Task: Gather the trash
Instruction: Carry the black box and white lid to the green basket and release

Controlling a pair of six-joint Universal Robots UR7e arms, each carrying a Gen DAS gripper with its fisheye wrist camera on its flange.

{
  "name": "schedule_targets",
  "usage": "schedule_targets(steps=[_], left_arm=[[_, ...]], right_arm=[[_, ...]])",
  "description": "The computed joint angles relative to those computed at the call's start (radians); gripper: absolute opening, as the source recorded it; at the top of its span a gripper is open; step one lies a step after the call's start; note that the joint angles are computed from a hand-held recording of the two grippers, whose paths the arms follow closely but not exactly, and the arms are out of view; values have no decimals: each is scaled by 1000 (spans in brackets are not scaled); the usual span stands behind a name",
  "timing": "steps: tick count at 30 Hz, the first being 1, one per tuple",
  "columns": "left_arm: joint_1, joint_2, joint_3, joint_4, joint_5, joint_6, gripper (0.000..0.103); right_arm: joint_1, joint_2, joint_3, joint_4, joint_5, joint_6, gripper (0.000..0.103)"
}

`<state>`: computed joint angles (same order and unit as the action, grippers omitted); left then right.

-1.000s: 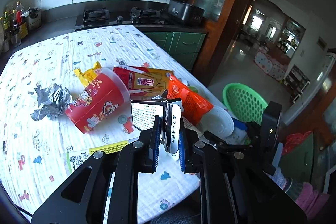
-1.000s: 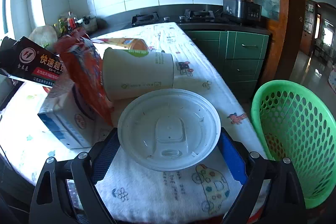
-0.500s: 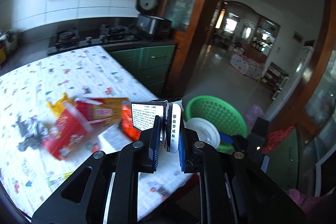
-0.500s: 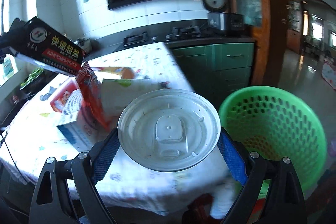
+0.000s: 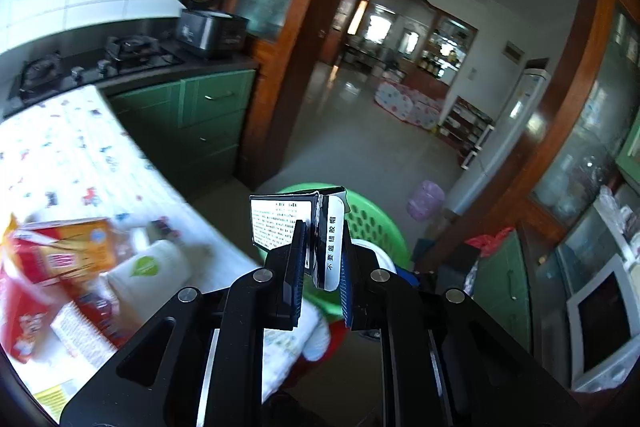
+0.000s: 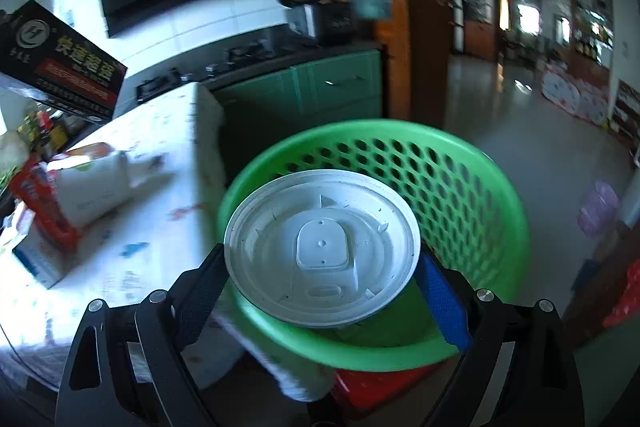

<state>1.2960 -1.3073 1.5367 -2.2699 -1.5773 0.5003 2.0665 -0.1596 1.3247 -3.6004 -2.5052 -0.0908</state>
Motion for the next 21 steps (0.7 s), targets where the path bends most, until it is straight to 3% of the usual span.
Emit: schedule_targets(steps=[2,12,21], left_arm=[[3,36,-27,35,-26,-16,14],[-32,155,-35,34,11,11,14],[-43,240,-55,45,62,18,15]], right_arm=[[-10,-11,22,3,-8,18,88],[-53,-49,92,10,-24,59,88],[-52,-49,94,-17,-27,13,92]])
